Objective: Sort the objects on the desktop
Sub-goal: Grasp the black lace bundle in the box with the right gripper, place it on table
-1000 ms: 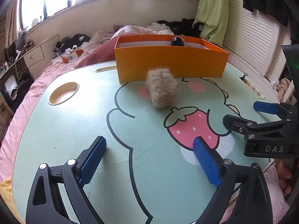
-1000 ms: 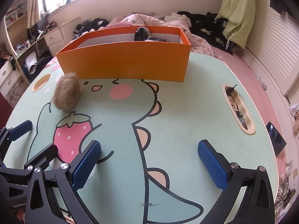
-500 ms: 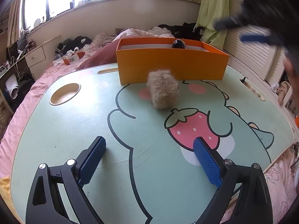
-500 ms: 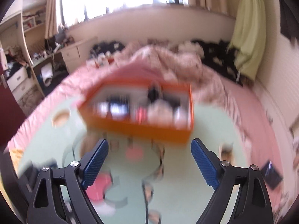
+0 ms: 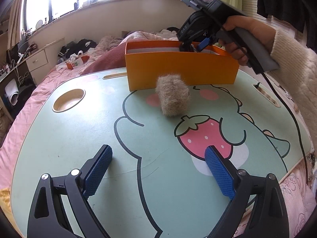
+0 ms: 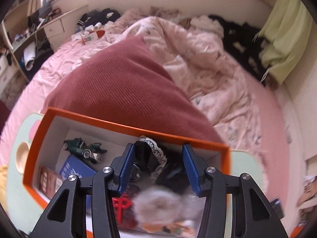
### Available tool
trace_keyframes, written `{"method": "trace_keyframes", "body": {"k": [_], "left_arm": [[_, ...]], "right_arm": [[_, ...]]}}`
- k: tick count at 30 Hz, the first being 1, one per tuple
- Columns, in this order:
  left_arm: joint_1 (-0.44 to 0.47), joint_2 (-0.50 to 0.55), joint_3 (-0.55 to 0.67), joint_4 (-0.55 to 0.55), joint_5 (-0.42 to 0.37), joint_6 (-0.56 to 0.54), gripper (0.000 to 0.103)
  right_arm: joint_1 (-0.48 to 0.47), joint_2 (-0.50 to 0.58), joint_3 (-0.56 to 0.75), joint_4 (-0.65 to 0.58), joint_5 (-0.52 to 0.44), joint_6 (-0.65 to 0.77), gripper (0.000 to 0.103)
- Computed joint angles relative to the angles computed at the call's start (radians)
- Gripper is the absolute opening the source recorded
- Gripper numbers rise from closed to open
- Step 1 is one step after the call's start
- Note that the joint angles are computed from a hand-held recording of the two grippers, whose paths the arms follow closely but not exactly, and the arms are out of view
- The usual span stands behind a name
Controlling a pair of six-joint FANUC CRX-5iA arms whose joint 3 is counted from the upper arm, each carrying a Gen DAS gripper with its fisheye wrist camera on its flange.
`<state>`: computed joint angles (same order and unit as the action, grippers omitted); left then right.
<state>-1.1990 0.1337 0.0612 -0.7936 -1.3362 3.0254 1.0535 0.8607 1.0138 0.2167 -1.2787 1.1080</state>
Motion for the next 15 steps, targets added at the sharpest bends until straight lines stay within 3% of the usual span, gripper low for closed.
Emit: {"method": "trace_keyframes", "body": {"k": [1,3,5,8,15], "left_arm": [[0.0,0.0,0.0,0.0,0.0,0.0,0.094],[0.0,0.0,0.0,0.0,0.0,0.0,0.094],[-0.001,0.0,0.0,-0.001,0.0,0.0,0.094],[-0.001,-0.001,-0.001,0.0,0.001,-0.001,0.094],[-0.001,-0.004,-0.004,-0.001,0.003,-0.002,0.094]], "right_arm": [[0.001,0.014,0.023,-0.005,-0.023,0.009,0.047],[0.013,0.001,-0.022,0.042,0.001,0.001,0.026],[0.01,-0.047,-0.09,0.024,0.056,-0.012,0.018],[0.007,-0.183,-0.266,-0.007,0.217,-0.049,0.017],[0.075,-0.541,-0.705,0.095,0.545,-0.127,0.018]]}}
